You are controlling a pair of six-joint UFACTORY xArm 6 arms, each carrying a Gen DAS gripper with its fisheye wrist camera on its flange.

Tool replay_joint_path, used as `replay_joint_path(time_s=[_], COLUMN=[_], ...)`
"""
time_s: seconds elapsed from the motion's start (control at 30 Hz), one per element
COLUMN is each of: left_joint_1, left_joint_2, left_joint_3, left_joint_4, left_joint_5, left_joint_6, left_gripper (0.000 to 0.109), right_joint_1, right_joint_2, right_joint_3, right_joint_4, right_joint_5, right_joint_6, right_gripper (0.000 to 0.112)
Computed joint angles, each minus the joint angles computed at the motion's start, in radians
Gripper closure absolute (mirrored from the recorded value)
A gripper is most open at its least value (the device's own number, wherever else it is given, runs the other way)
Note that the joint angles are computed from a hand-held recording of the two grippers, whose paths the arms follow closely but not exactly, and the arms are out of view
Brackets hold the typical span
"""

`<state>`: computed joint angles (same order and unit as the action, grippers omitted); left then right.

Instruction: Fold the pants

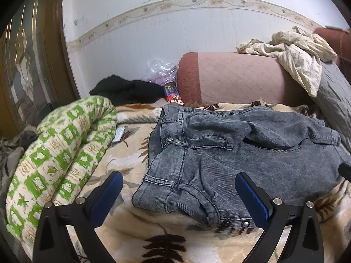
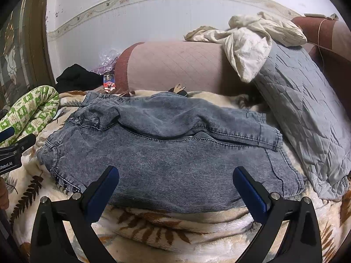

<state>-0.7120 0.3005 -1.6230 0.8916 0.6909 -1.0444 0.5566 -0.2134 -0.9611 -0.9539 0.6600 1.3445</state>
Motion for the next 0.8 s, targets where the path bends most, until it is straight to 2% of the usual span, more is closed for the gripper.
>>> replay_joint_path(time_s=[0.13,0.3,0.6,0.7,0.8], left_joint_1=[0.044,0.074,0.096,0.101,0.111], left_joint_2=[0.005,0.025,0.067,0.092,0.120], left_joint_3=[-0.001,-0.019,-0.053,-0.085,-0.120], left_joint_4=[-0.059,-0.042,-0.144,-0.144,-0.133], left_joint_5=[0.016,0.066,0.029,0.016,0.008], left_joint_6=[-0.015,-0.048,0.050,0.079,0.089], left_gripper=[0.006,0.006,0.006,0.006,0.006], right_joint_1=[-0.018,-0.034,-0.077,-0.127,-0.216], right_joint_2=[-0.012,-0.020,-0.082,-0.128,-0.140], right_joint_3=[0.015,0.029,0.070,0.089,0.086], right_joint_4=[0.010,0.027,0.063,0.094,0.167], right_joint_5=[-0.017,-0.025,-0.016,-0.027,-0.088], right_joint_6=[0.013,0.012,0.007,-0.019,-0.106], right_gripper=[0.009,0.009,0.009,0.009,0.009])
